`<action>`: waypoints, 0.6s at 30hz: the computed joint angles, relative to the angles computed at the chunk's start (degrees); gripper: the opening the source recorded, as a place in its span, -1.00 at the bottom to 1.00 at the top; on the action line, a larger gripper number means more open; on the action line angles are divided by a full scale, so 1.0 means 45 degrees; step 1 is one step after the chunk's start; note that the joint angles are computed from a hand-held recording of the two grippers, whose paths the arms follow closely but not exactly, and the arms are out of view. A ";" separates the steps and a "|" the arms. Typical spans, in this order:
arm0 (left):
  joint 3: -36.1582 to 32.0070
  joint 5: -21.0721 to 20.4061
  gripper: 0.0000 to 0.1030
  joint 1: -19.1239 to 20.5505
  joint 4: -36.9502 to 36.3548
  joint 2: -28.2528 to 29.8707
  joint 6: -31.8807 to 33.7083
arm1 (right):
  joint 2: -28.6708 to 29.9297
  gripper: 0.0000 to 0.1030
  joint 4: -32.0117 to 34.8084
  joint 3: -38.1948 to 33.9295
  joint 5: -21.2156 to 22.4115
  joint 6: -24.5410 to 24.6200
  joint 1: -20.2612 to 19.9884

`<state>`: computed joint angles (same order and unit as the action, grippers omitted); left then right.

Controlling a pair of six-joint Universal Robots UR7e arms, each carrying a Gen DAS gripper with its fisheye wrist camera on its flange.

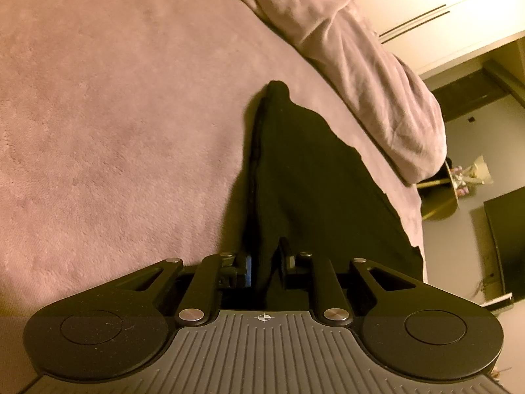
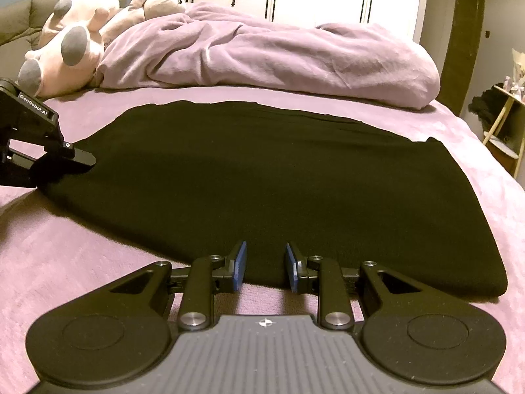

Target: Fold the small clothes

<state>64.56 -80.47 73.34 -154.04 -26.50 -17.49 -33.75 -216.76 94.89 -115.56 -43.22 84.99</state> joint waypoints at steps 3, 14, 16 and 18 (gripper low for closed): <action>0.0054 0.0236 -0.70 -0.0103 -0.0052 -0.0018 0.0189 | -0.0219 -0.52 0.0124 0.0173 0.0106 0.0321 -0.0010; -0.0028 0.0112 -0.73 -0.0474 -0.0185 -0.0181 0.0618 | -0.1462 -0.52 -0.1109 0.1707 -0.0163 0.1925 -0.0456; -0.0044 0.0010 -0.73 -0.0570 -0.0232 -0.0170 0.0732 | -0.1583 -0.52 -0.1154 0.1869 -0.0404 0.2310 -0.0548; -0.0128 -0.0051 -0.73 -0.0699 -0.0158 -0.0128 0.0848 | -0.1685 -0.52 -0.1134 0.2020 -0.0486 0.2592 -0.0646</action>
<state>63.99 -80.70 70.20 -154.75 -27.07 -13.67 -41.33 -221.87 103.98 -117.74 -31.55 82.08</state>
